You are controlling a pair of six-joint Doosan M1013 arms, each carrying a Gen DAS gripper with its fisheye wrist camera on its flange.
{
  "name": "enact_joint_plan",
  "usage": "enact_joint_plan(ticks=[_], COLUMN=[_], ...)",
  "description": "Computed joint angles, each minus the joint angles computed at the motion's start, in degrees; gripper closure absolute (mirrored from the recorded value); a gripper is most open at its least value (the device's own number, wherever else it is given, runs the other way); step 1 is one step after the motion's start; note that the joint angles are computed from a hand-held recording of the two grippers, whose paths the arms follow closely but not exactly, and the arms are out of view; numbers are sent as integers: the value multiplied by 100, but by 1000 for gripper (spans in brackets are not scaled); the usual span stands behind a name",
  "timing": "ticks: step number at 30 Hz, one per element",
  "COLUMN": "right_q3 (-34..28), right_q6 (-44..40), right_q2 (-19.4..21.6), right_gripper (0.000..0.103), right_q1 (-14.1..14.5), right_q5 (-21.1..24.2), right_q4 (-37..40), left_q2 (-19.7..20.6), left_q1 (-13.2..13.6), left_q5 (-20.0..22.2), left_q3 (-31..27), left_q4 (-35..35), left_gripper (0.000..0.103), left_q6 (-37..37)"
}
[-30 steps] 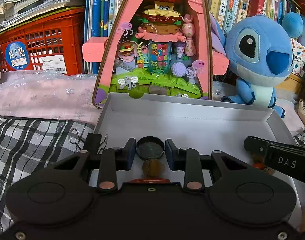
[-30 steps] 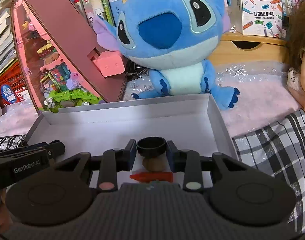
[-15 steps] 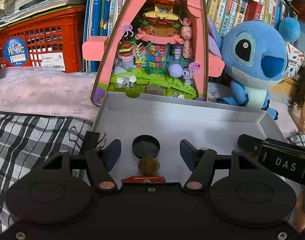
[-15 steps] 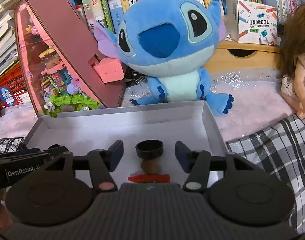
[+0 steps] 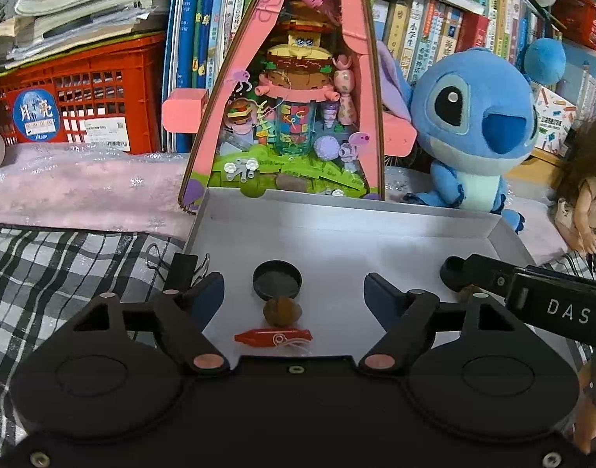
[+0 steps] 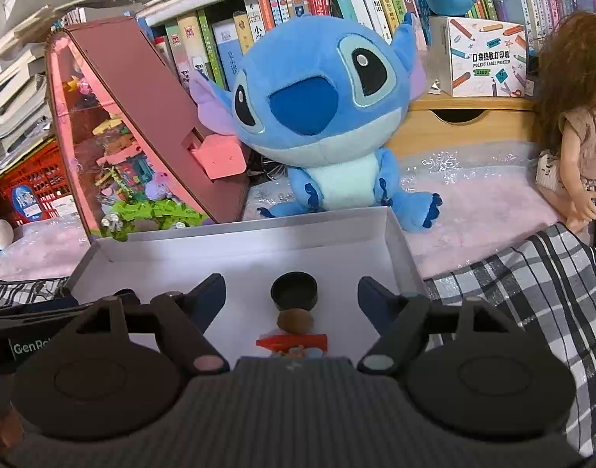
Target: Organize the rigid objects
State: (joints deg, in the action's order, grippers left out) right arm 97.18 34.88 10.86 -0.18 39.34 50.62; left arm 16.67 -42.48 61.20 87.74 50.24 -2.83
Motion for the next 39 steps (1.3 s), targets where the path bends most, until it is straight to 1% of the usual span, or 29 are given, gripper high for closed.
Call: enact_joint_plan(ticks=[8,10,14,16,22,28,34,39], right_q3=[143,191,311,356,484,585,680,765], right_q6=[-212,-340,-648,-764,-989,-1143,-1197,-1326], right_q2=[-136,-178,-272,-311,-441,-559,-655,-735], right_gripper=[17,16,16,16,15,14,14,13], right_q1=[-92,-123,-159,-189,-274,-371,-435,-516], right_q5=[42,47,-37,-1,88,178,162,214], right_q4=[182,267,423,502,646,745,753,850], left_q2=[-128,-173,-253,-271,-334,-369,-434,-497], left_q1=[-172,-229,-341,-392,-516,-631,-763,-872], left_q5=[95,127,159,198,216,367,547,622], left_q3=[125,159,235,251,329,368,439,504], left_q4=[203,261,379,408,418,429,495,515], left_gripper=[21,19,18,18,17,17,17,17], left_q6=[-162,-226,-340,-334,-467,-573,-724,-783])
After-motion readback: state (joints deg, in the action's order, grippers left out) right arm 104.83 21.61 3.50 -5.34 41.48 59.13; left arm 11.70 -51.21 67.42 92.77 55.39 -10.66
